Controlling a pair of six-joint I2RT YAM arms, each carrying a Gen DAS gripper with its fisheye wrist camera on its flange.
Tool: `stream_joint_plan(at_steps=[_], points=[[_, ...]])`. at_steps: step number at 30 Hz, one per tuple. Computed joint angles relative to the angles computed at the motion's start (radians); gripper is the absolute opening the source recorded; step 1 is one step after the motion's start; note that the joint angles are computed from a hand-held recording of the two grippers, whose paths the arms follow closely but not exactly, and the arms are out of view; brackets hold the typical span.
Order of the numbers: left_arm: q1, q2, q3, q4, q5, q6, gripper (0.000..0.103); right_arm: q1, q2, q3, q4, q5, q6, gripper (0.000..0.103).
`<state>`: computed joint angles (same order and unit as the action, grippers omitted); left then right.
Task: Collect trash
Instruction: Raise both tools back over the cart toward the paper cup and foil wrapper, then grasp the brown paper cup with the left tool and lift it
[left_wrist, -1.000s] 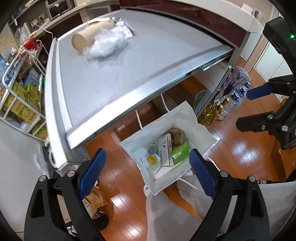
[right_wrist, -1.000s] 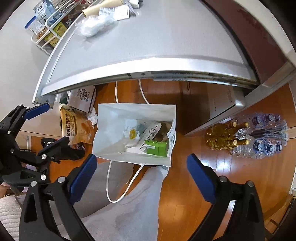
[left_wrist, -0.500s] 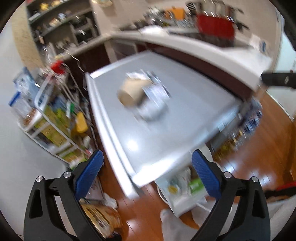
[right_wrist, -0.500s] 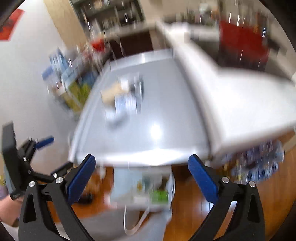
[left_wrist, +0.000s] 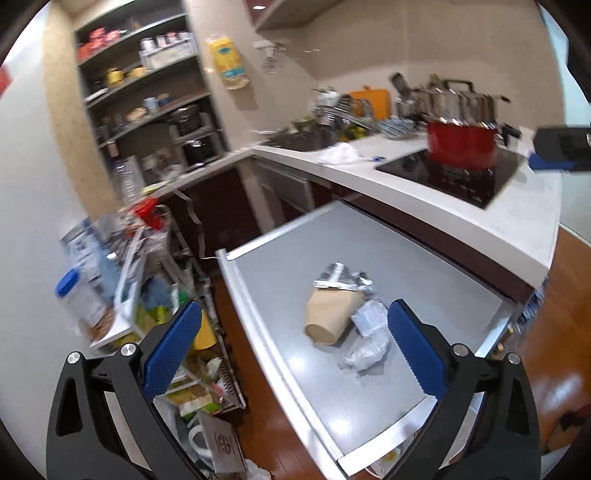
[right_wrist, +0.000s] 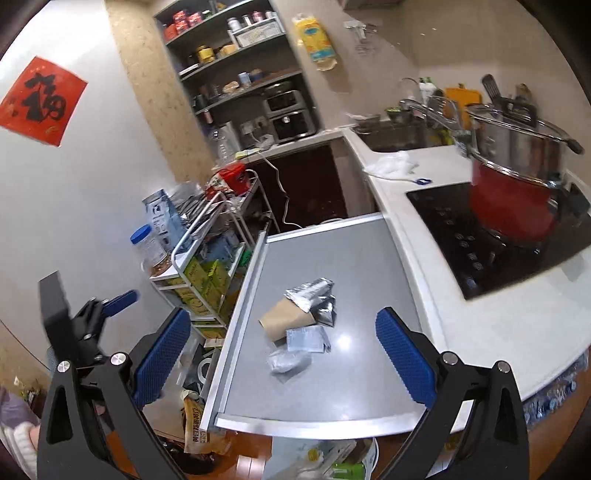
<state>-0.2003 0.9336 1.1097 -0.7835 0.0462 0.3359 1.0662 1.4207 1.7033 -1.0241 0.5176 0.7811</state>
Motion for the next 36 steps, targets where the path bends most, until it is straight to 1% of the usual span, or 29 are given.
stream_joint_plan(at_steps=[1, 3, 4, 5, 8, 10, 15, 18, 19, 22, 26, 27, 28, 29, 33, 36], points=[[0.002, 0.021, -0.003, 0.004, 0.017, 0.011, 0.101, -0.005, 0.024, 0.018, -0.012, 0.002, -0.013, 0.099], [-0.003, 0.1, -0.001, 0.02, 0.039, 0.036, 0.101, -0.027, 0.066, 0.045, -0.027, -0.026, -0.039, 0.099], [-0.006, 0.143, -0.003, 0.041, 0.037, 0.044, 0.101, -0.025, 0.075, 0.046, -0.043, -0.025, -0.028, 0.099], [-0.009, 0.175, 0.0, 0.05, 0.028, 0.044, 0.101, -0.052, 0.097, 0.058, -0.052, -0.053, -0.027, 0.099], [0.01, 0.336, 0.041, 0.08, 0.059, 0.045, 0.101, -0.116, 0.111, 0.031, -0.023, -0.134, 0.001, 0.099], [0.019, 0.434, 0.08, 0.075, 0.099, 0.057, 0.101, -0.156, 0.134, 0.03, -0.008, -0.175, 0.013, 0.099], [-0.004, 0.616, 0.141, 0.117, 0.088, 0.086, 0.101, -0.278, 0.281, 0.149, -0.022, -0.281, 0.004, 0.099], [-0.005, 0.7, 0.177, 0.121, 0.109, 0.115, 0.101, -0.371, 0.394, 0.236, -0.021, -0.406, 0.031, 0.099], [-0.005, 0.726, 0.193, 0.112, 0.118, 0.125, 0.101, -0.383, 0.412, 0.248, -0.019, -0.425, 0.034, 0.099], [-0.015, 0.777, 0.211, 0.118, 0.115, 0.154, 0.101, -0.411, 0.475, 0.301, -0.024, -0.456, 0.037, 0.099], [-0.004, 0.849, 0.26, 0.085, 0.155, 0.164, 0.101, -0.425, 0.518, 0.327, -0.024, -0.47, 0.038, 0.099], [0.002, 0.871, 0.278, 0.069, 0.169, 0.164, 0.098, -0.428, 0.527, 0.329, -0.022, -0.473, 0.043, 0.099], [0.004, 0.88, 0.284, 0.065, 0.175, 0.167, 0.088, -0.434, 0.535, 0.33, -0.019, -0.479, 0.043, 0.099], [0.009, 0.894, 0.295, 0.051, 0.185, 0.175, 0.082, -0.437, 0.545, 0.332, -0.015, -0.486, 0.046, 0.099], [0.037, 0.904, 0.313, 0.026, 0.243, 0.194, 0.081, -0.45, 0.608, 0.383, -0.036, -0.507, 0.044, 0.099], [0.062, 0.847, 0.269, 0.056, 0.265, 0.193, 0.081, -0.449, 0.737, 0.541, -0.134, -0.499, 0.042, 0.099]])
